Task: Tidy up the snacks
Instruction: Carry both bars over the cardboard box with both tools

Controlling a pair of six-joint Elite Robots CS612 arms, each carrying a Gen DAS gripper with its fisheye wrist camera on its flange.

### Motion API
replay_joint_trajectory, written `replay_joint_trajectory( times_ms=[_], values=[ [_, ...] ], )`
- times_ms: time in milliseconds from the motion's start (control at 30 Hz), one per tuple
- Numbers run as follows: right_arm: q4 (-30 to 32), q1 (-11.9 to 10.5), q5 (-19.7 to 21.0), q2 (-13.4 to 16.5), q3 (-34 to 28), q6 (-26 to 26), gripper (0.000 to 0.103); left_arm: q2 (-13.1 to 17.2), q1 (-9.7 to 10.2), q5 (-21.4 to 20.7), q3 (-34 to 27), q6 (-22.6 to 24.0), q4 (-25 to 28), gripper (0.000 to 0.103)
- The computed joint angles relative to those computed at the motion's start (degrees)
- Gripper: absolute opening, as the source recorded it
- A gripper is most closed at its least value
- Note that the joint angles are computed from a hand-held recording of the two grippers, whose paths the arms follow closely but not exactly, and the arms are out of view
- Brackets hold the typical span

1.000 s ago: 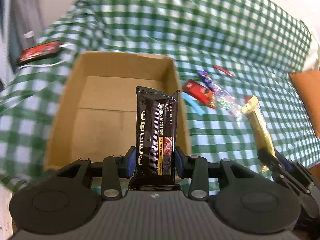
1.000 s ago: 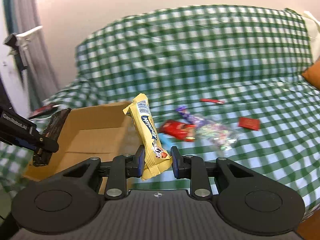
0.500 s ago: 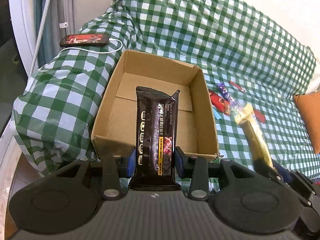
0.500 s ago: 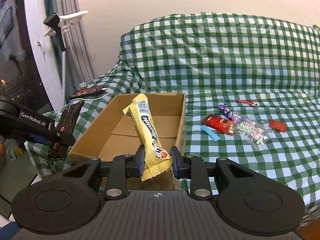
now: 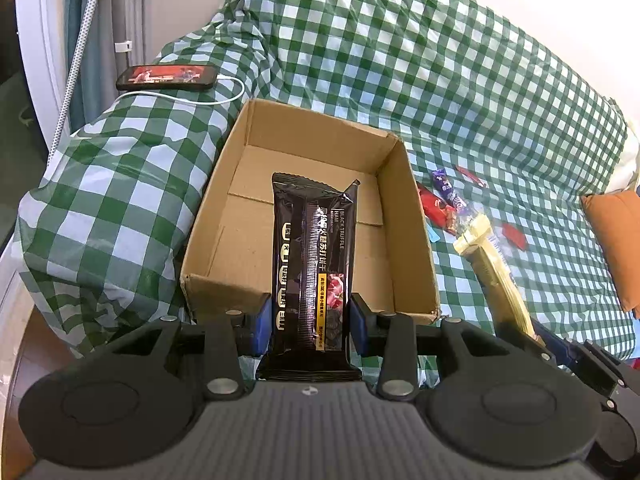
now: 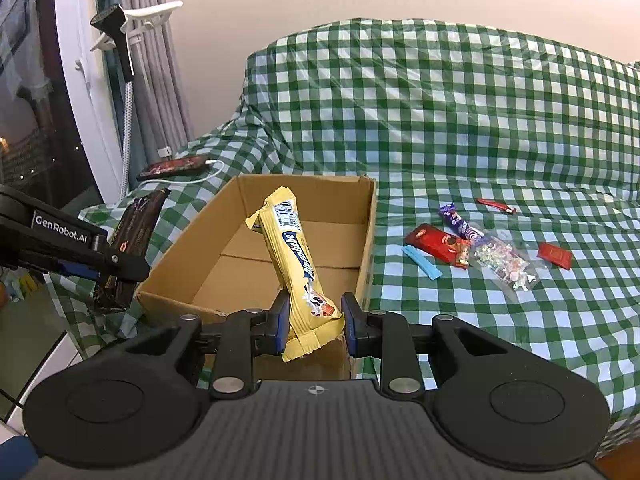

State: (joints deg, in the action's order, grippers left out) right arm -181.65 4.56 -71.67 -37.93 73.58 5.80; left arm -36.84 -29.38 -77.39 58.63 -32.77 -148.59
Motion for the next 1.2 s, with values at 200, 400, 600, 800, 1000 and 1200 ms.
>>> replay_joint_trajectory(
  times_ms=[200,400,600,800,1000,1200],
  values=[
    [2.8,0.3,-0.8,0.9,-2.3,-0.4,0.029,1.7,0.52,-0.6,-2.9,-0.1,1.3,0.044],
    [6.1,0.7,-1.1,2.5,-5.6,-1.4,0.029,4.1,0.99,-1.3,-7.1,0.2,3.4,0.044],
    [10.2,1.2,-1.1,4.8,-10.3,-1.6,0.029,6.9,1.59,-1.4,-12.0,1.0,6.1,0.044],
    [13.7,1.4,-1.0,7.6,-15.6,-1.7,0.029,10.7,2.2,-1.5,-18.9,2.3,10.3,0.044],
    [16.6,1.6,-1.0,10.5,-20.9,-1.1,0.029,15.6,2.57,-2.2,-28.0,3.2,16.1,0.044],
    [20.1,1.7,-1.0,13.4,-26.2,-1.0,0.029,21.5,2.76,-2.1,-39.2,4.0,22.8,0.044]
  ],
)
